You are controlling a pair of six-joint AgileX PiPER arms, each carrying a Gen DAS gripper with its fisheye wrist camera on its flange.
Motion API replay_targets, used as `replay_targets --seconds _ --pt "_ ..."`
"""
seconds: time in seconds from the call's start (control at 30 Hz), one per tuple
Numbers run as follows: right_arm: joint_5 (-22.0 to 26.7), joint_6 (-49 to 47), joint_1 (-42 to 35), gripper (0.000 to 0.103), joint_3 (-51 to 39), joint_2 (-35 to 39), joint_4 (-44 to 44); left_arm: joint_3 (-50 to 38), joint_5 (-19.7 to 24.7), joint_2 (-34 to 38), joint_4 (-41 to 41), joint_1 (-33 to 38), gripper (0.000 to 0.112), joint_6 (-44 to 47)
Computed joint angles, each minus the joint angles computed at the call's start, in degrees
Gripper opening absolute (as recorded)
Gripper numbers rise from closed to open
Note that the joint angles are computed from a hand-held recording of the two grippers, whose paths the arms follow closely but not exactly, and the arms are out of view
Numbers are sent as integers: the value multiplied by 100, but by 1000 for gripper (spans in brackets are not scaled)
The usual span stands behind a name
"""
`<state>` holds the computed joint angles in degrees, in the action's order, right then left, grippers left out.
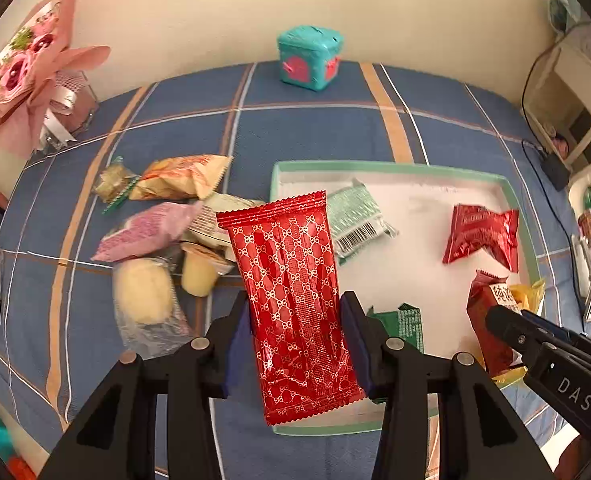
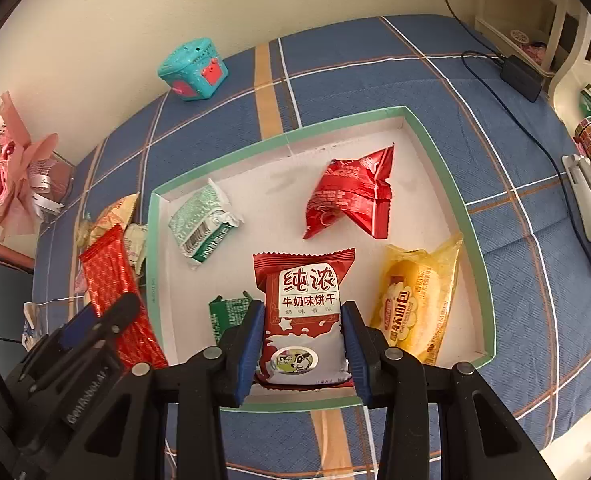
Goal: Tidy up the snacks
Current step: 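Lower both packets into the tray and open both grippers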
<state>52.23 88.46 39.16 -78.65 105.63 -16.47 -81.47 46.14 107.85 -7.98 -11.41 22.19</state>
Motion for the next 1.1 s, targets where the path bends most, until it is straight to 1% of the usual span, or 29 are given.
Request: replay_targets --seconds 0.07,0.17,0.3,0.4,0.6,0.9,1.0,1.1 --pt "-19 -80 -27 42 14 48 68 19 16 67 63 -87 46 -35" --pt "-212 -237 -96 42 114 131 236 49 -6 188 120 -163 46 -64" --pt "-374 -477 -186 42 165 290 511 -69 140 486 224 -218 46 -219" --pt "-362 -594 -228 42 141 419 630 -25 83 580 384 -275 46 -345" --pt "-493 -737 -296 42 211 548 806 14 15 701 521 -359 46 -459" --pt "-396 -742 -278 42 230 514 794 23 19 741 468 -356 46 -477" --pt "-170 -786 -278 42 -73 685 789 -148 174 757 369 -268 46 -333" --pt "73 -716 -214 42 -263 662 625 -199 221 641 228 -220 47 -223"
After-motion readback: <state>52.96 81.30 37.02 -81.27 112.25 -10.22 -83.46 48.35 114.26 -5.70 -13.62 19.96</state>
